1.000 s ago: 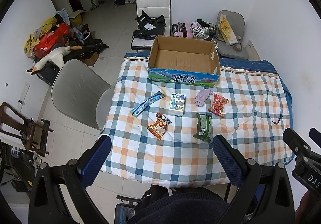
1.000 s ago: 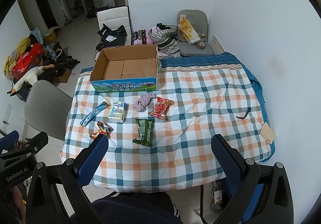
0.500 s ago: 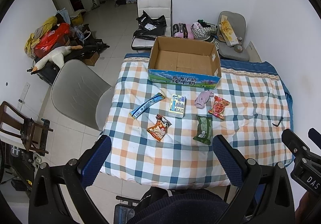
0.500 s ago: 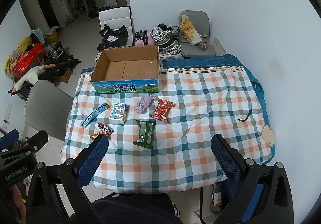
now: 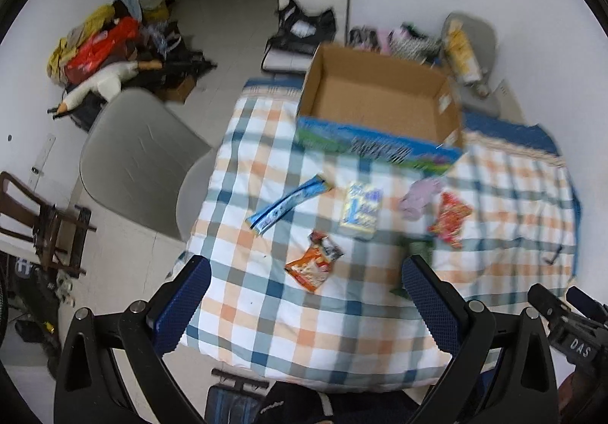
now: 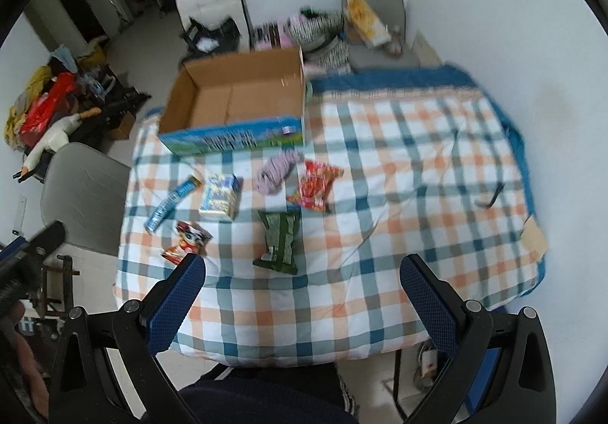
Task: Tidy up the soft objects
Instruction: 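Grasp the yellow milk carton with left tool while right tool grasps green snack bag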
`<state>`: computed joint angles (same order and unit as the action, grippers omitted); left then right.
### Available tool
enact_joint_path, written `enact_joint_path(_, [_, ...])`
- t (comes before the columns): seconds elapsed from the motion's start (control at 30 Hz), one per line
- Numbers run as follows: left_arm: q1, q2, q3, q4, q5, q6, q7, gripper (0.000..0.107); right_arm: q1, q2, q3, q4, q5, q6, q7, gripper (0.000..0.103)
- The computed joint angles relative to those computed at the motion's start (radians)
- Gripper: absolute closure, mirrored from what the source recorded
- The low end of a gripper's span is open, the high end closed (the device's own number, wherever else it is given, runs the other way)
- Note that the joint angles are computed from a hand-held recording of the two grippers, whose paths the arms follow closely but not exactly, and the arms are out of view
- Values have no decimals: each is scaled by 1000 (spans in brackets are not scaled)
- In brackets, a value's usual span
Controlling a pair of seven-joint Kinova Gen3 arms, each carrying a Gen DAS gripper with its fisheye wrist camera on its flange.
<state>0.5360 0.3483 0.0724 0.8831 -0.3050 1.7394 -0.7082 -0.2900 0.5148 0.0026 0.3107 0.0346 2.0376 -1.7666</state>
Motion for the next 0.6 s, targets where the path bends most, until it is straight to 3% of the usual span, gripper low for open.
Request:
enact_joint_path(0.17, [-93,57,3,127,98,-136,-66,5,40,47,-25,231,-38,-146,-14,0])
enact_joint_path(0.3, [-127,157,4,130,142,-193,-133,5,51,116,-35,385,-51,-265,-7,0])
enact_joint_path(0.43, [-156,260,5,98,194,-228,-208,5,50,226,-30,419,-60,-315,-21,1])
enact_joint_path(0.6, [-177,388,1,11,245,-219,-280,5,52,355,-33,380,-82,-309,-45,14])
